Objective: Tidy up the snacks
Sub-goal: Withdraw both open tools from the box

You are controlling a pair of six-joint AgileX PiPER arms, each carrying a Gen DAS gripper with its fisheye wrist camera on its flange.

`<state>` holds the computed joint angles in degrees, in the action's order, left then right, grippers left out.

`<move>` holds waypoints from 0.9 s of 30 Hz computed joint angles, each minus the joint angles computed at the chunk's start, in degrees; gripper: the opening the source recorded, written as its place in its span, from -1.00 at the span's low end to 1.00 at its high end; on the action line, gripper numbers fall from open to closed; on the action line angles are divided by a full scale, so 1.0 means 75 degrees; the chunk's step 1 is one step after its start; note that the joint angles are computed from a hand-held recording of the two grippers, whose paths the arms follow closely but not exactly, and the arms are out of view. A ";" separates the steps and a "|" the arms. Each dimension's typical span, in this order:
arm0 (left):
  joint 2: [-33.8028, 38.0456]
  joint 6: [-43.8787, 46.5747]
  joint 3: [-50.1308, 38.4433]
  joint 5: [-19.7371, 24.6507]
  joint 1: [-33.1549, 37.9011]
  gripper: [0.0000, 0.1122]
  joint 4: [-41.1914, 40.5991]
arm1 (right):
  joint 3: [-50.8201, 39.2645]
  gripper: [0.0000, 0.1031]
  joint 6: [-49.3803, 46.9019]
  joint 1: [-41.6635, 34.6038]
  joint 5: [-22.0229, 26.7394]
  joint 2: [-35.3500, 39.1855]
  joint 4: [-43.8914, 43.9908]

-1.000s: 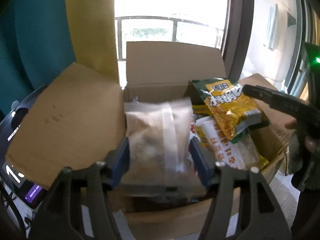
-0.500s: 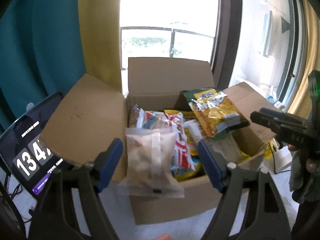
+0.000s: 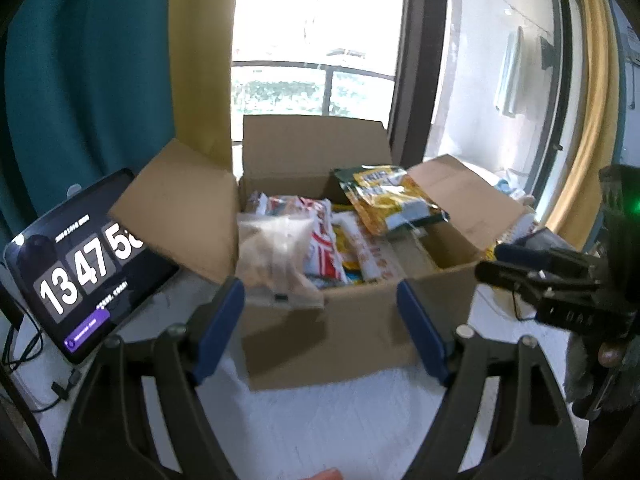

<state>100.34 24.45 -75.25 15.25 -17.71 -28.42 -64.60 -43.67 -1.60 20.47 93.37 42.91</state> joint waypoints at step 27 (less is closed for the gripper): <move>-0.1744 0.4092 0.3955 -0.0694 -0.0153 0.48 -0.4221 | 0.4295 0.25 -0.1874 0.0634 -0.0545 -0.2203 0.1443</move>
